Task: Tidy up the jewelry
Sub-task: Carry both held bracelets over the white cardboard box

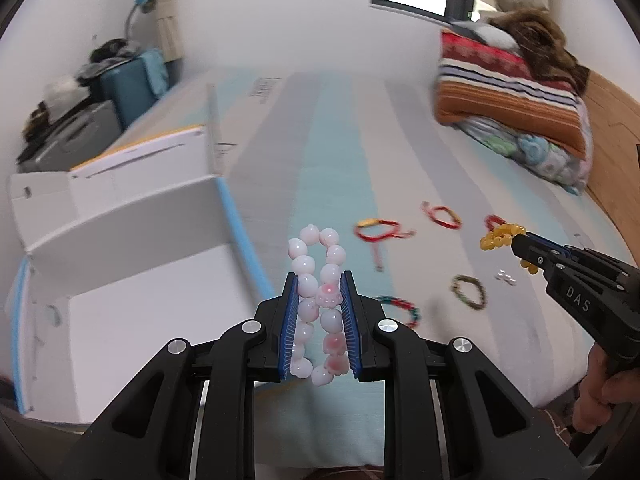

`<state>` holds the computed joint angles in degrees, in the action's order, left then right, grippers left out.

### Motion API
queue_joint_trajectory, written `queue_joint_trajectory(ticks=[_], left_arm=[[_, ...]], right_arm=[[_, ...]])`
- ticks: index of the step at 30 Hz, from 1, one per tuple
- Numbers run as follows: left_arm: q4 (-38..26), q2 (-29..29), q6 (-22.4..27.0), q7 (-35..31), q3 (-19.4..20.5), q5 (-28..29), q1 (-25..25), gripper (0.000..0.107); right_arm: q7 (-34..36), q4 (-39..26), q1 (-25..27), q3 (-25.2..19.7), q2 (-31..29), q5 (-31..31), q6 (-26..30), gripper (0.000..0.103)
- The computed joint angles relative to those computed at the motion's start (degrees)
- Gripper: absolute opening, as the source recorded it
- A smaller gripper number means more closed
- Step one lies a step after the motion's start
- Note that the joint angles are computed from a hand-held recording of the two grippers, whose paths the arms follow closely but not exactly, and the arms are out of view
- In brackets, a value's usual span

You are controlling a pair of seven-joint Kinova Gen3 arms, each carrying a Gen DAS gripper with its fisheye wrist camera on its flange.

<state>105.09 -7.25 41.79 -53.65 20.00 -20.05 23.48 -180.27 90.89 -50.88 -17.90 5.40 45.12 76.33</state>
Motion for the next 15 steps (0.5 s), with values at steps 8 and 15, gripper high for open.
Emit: queue_joint_trajectory(ticks=[8,15], left_arm=[[2.89,-5.58,-0.31,-9.73,-6.68,6.47,-5.33,0.021],[5.48,-8.72,-0.71,-19.07,-12.16,13.05,-10.34,0.021]], right_arm=[[5.34,-11.46,-4.37,2.98,8.62,1.75,-2.45,0.009],[13.34,-22.94,-8.49,6.82,16.18,0.38,-3.22,0.009]])
